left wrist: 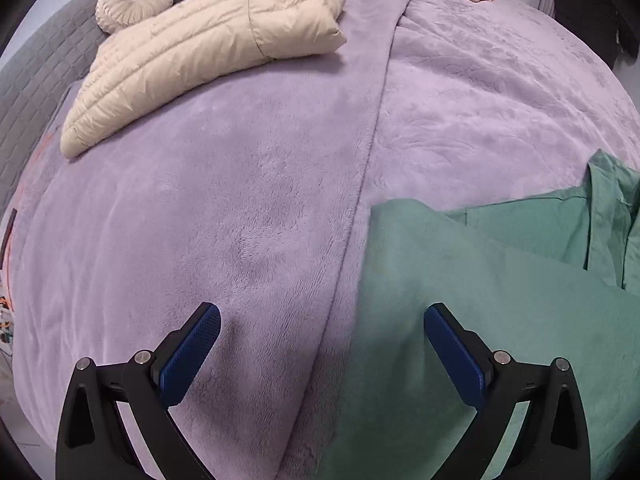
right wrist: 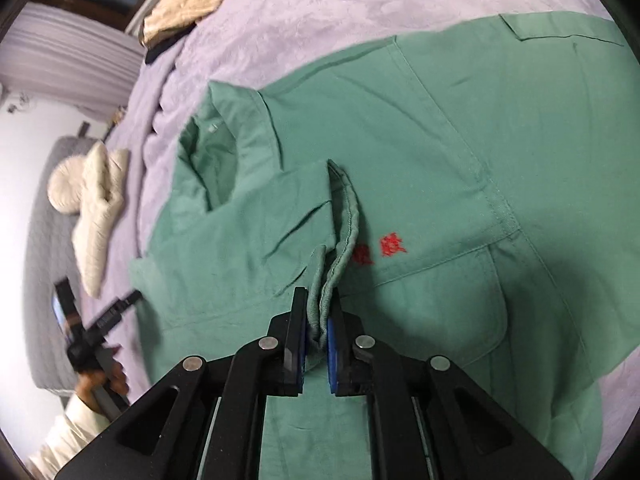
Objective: Fold small clothes
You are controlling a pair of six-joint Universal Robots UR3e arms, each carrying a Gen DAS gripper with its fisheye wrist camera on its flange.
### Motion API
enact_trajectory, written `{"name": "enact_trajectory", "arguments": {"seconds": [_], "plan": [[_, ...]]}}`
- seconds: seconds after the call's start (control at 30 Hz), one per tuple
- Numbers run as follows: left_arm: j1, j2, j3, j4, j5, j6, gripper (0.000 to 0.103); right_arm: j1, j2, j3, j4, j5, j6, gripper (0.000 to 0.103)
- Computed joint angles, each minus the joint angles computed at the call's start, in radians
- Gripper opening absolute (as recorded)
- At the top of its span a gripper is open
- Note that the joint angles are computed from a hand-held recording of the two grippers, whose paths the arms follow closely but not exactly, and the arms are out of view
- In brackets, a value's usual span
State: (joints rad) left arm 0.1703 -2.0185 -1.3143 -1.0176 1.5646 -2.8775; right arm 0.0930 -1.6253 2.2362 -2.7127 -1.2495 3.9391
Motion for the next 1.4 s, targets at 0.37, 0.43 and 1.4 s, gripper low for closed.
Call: {"name": "enact_trajectory", "arguments": {"seconds": [0.37,0.43,1.4], "plan": [[0.06,-0.12,0.292,-0.274,-0.228,0.135,0.003,-0.029,-0.045,0.085,-0.028,0.062,0.012,0.01],[0.068,-0.136,0.303,-0.277,-0.218,0.169,0.003,-0.007,-0.033,0.058,-0.021,0.04,0.017,0.01],[0.236,0.544,-0.47,-0.265,-0.073,0.388,0.003,0.046,-0.103,0.043,0.145,-0.017,0.082,0.027]]}}
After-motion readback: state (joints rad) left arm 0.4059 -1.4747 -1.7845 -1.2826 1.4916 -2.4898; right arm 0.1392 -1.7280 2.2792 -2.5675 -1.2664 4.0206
